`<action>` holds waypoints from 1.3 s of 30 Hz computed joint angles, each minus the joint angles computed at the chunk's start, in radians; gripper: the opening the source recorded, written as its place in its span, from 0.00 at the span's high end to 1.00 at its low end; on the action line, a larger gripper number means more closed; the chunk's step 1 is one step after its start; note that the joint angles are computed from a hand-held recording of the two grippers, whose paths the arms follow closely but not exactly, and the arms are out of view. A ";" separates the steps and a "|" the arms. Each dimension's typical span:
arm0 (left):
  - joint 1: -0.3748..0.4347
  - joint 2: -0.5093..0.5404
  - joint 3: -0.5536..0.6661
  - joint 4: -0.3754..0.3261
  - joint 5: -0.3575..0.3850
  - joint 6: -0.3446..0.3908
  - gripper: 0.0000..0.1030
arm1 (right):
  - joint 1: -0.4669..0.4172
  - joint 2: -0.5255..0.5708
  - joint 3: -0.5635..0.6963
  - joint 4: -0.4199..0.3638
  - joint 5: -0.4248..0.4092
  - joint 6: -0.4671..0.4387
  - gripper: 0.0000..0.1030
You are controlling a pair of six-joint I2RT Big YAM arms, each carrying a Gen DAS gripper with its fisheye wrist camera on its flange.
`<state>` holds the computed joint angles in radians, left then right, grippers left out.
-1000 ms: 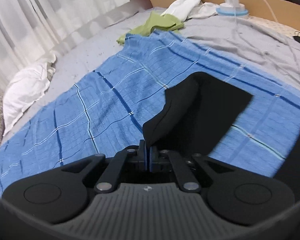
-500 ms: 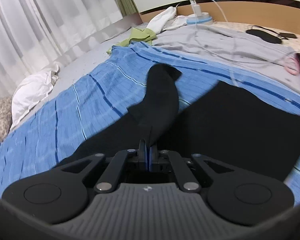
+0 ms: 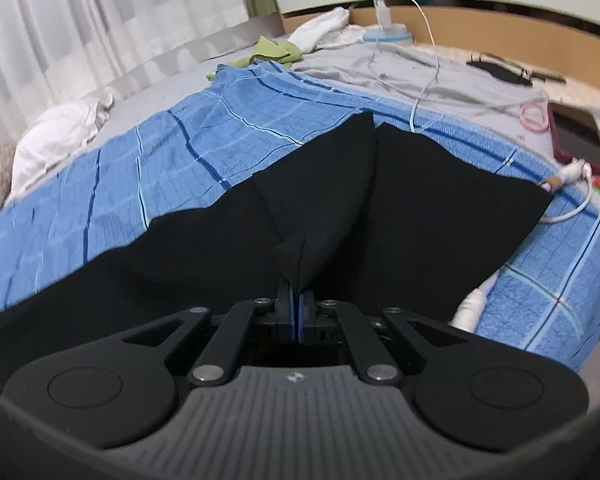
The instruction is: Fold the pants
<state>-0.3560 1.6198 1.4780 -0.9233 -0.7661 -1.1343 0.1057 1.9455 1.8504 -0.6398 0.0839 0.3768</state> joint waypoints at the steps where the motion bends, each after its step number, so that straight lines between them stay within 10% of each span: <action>1: -0.001 0.000 0.001 -0.001 -0.003 0.006 0.98 | 0.002 -0.006 -0.012 0.008 0.010 -0.017 0.96; 11: 0.016 0.020 -0.007 -0.101 0.039 -0.095 0.99 | -0.018 -0.027 -0.072 0.011 0.042 -0.102 0.94; 16: -0.014 0.021 0.011 -0.101 -0.027 -0.049 0.97 | -0.021 -0.064 -0.108 0.014 0.056 -0.172 0.49; 26: -0.056 0.100 0.138 -0.033 -0.113 0.145 0.89 | -0.019 -0.118 -0.119 0.078 0.049 -0.334 0.31; 33: -0.042 0.200 0.183 -0.099 -0.059 0.101 0.89 | 0.013 0.056 0.094 0.016 -0.008 -0.332 0.31; 39: -0.046 0.215 0.189 -0.118 -0.081 0.127 0.88 | -0.026 0.285 0.433 -0.178 -0.094 -0.195 0.77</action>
